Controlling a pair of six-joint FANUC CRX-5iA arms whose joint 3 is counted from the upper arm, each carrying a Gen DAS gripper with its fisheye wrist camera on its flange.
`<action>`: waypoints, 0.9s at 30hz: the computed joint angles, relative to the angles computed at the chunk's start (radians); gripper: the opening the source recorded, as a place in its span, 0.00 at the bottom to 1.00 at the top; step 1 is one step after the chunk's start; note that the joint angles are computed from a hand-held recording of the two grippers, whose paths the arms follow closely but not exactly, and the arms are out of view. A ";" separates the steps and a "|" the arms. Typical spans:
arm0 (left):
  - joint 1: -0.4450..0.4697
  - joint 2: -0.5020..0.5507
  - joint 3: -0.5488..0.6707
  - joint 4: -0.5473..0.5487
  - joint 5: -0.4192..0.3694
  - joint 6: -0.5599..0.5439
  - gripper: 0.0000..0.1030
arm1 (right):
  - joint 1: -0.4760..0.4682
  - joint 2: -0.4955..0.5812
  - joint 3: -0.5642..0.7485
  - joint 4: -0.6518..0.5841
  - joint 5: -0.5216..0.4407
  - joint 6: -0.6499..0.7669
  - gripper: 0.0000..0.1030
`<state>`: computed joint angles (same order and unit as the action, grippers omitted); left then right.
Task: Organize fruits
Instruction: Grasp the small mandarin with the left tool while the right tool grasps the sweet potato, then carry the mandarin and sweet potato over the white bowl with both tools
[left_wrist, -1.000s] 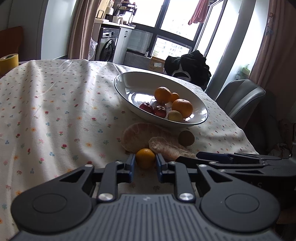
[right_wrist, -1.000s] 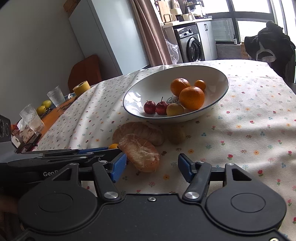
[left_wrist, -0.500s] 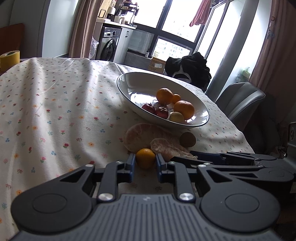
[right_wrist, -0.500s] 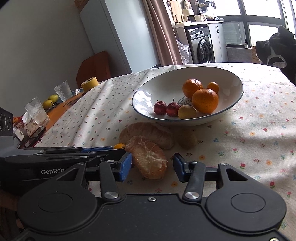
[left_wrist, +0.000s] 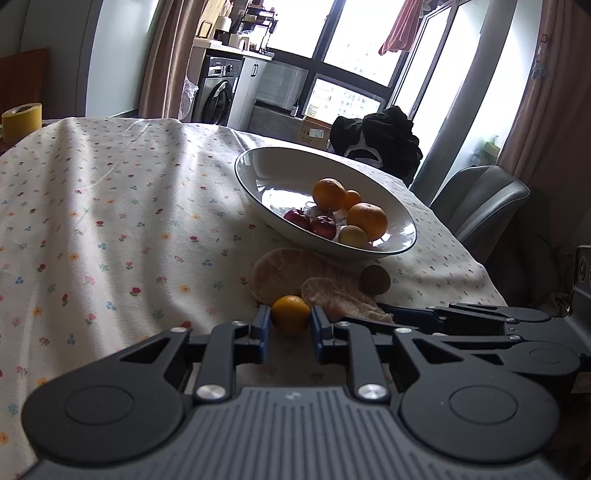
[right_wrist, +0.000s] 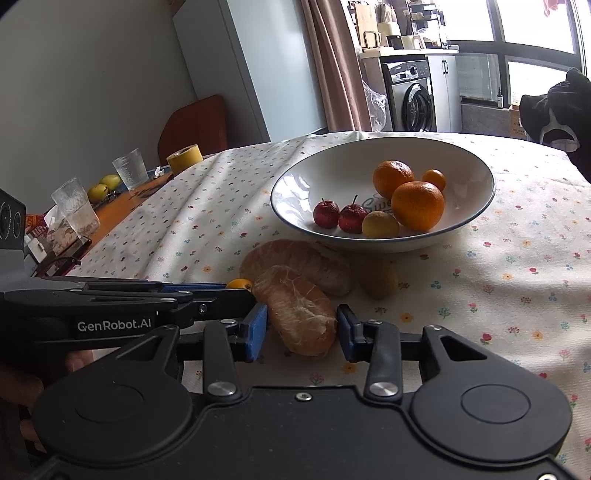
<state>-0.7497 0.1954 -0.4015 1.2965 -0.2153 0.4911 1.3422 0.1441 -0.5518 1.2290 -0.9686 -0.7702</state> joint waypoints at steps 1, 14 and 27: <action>-0.002 -0.002 -0.002 0.007 0.002 -0.006 0.20 | 0.002 0.002 0.003 -0.003 -0.004 -0.002 0.36; -0.033 -0.032 -0.032 0.113 0.037 -0.098 0.20 | 0.038 0.005 0.023 -0.047 -0.081 -0.017 0.31; -0.084 -0.056 -0.045 0.275 0.077 -0.240 0.20 | 0.070 -0.014 0.019 -0.038 -0.149 -0.049 0.29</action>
<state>-0.8333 0.1396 -0.4466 1.5719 -0.1380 0.2511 1.4125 0.1300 -0.5326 1.1905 -1.1178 -0.8195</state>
